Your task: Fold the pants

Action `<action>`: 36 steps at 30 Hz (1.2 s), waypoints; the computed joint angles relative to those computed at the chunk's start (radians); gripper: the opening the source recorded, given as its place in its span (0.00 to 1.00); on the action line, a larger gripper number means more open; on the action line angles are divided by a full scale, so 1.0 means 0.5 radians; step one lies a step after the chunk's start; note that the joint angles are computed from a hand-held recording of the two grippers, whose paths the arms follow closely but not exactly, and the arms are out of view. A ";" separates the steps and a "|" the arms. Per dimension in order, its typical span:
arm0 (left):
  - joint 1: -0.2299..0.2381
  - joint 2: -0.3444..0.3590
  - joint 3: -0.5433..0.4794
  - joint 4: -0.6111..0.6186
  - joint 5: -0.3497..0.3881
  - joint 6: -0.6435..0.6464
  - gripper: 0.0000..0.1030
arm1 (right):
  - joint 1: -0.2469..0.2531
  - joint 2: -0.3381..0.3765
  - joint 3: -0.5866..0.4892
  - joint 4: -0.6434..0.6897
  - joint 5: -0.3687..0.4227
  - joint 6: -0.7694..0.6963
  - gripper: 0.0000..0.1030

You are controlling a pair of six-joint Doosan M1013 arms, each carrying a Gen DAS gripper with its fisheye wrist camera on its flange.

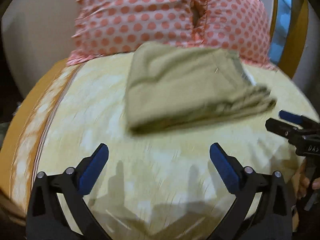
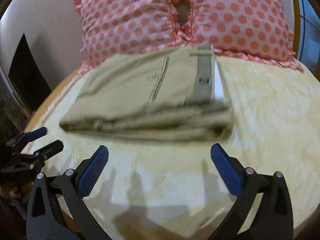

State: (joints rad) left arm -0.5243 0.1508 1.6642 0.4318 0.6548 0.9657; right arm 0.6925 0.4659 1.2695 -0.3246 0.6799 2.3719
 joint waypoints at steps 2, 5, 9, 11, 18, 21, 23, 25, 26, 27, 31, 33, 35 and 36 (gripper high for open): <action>-0.029 -0.016 0.052 0.124 0.024 -0.136 0.98 | 0.042 0.017 0.005 -0.120 0.042 0.112 0.99; -0.042 -0.019 0.094 0.164 0.025 -0.207 0.98 | 0.105 -0.003 0.008 -0.278 0.169 0.254 0.99; -0.036 -0.043 0.164 0.296 -0.114 -0.382 0.98 | 0.181 -0.017 0.039 -0.534 0.275 0.449 0.99; -0.047 -0.054 0.201 0.421 -0.168 -0.499 0.98 | 0.220 -0.004 0.045 -0.702 0.331 0.597 0.99; -0.061 -0.064 0.246 0.600 -0.240 -0.670 0.98 | 0.237 -0.013 0.095 -0.880 0.289 0.778 0.99; -0.060 -0.064 0.246 0.603 -0.243 -0.672 0.98 | 0.235 -0.016 0.098 -0.885 0.282 0.779 0.99; -0.061 -0.063 0.245 0.603 -0.242 -0.672 0.98 | 0.234 -0.017 0.100 -0.884 0.281 0.777 0.99; -0.060 -0.063 0.246 0.604 -0.244 -0.672 0.98 | 0.234 -0.018 0.102 -0.881 0.278 0.775 0.99; -0.060 -0.063 0.246 0.604 -0.244 -0.672 0.98 | 0.235 -0.017 0.101 -0.882 0.279 0.776 0.99; -0.060 -0.063 0.246 0.604 -0.244 -0.672 0.98 | 0.234 -0.018 0.103 -0.883 0.277 0.776 0.99; -0.060 -0.063 0.247 0.607 -0.246 -0.674 0.98 | 0.232 -0.020 0.103 -0.893 0.279 0.785 0.99; -0.059 -0.063 0.247 0.607 -0.247 -0.674 0.98 | 0.232 -0.019 0.100 -0.896 0.285 0.792 0.99; -0.059 -0.063 0.247 0.607 -0.247 -0.674 0.98 | 0.234 -0.017 0.099 -0.901 0.288 0.799 0.99; -0.059 -0.063 0.247 0.607 -0.247 -0.674 0.98 | 0.234 -0.018 0.100 -0.902 0.287 0.798 0.99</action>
